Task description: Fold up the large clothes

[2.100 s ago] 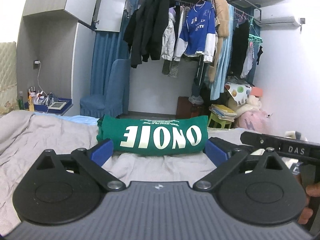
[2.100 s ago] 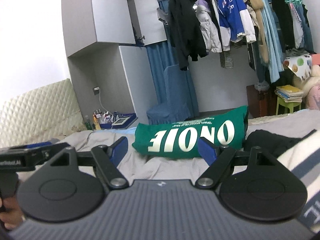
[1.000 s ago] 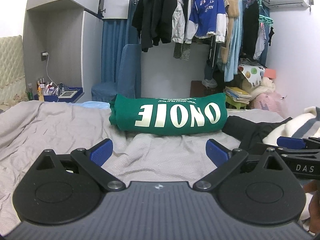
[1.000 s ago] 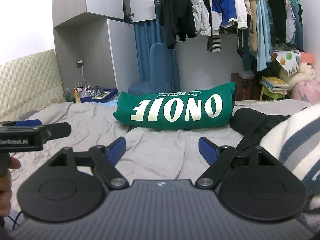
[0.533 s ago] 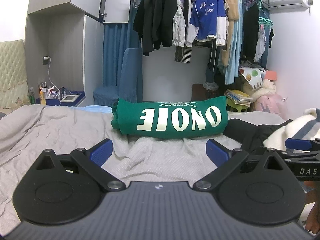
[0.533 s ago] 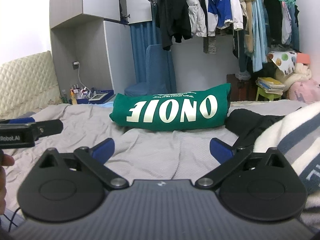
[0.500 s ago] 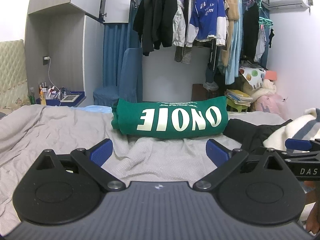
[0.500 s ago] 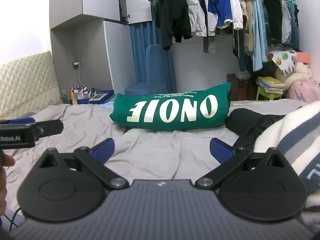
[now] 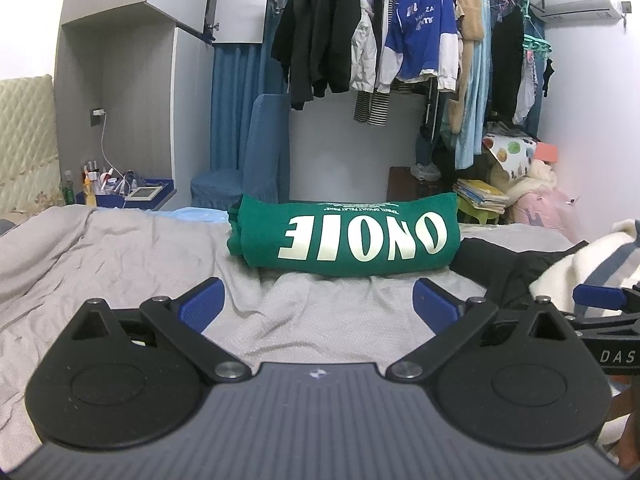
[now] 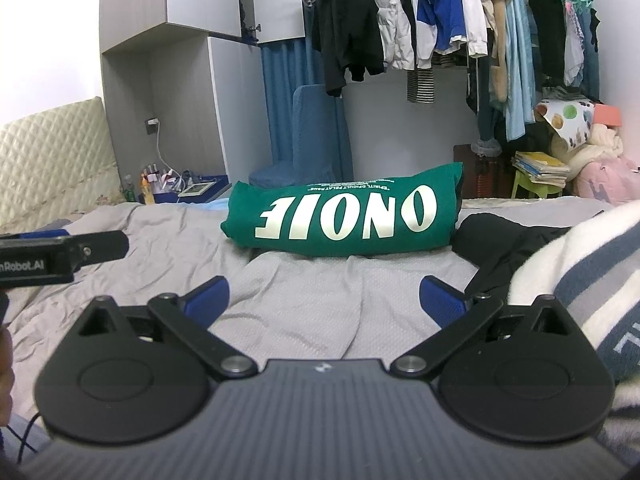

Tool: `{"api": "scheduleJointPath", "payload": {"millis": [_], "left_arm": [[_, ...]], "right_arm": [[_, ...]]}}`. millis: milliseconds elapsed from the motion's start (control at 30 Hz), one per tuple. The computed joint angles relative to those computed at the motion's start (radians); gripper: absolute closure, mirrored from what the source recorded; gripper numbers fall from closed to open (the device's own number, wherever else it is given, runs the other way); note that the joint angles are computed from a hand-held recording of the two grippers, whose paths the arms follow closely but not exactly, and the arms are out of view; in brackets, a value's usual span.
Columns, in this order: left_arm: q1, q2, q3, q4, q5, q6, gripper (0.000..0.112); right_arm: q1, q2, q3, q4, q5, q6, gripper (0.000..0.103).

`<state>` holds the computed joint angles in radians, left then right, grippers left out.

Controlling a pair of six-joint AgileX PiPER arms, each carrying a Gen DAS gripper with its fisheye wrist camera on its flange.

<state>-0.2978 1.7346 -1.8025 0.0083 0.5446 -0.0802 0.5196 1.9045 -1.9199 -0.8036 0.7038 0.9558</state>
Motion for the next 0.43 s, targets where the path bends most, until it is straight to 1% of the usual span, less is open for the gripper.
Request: {"api": "scheduleJointPath", "payload": {"millis": [67,233,433], "left_arm": [[0.004,-0.005,0.006,-0.025,-0.003,0.018,0.010],[0.004,-0.015,0.021,-0.030,-0.015,0.027,0.010],[-0.003,-0.023,0.030,0.003,-0.024,-0.005,0.010]], "right_arm": [[0.002,0.000,0.000,-0.003,0.002,0.002,0.000],[0.000,-0.002,0.005,0.004,-0.003,-0.006,0.000],[-0.004,-0.004,0.003,0.012,-0.005,-0.017,0.000]]}}
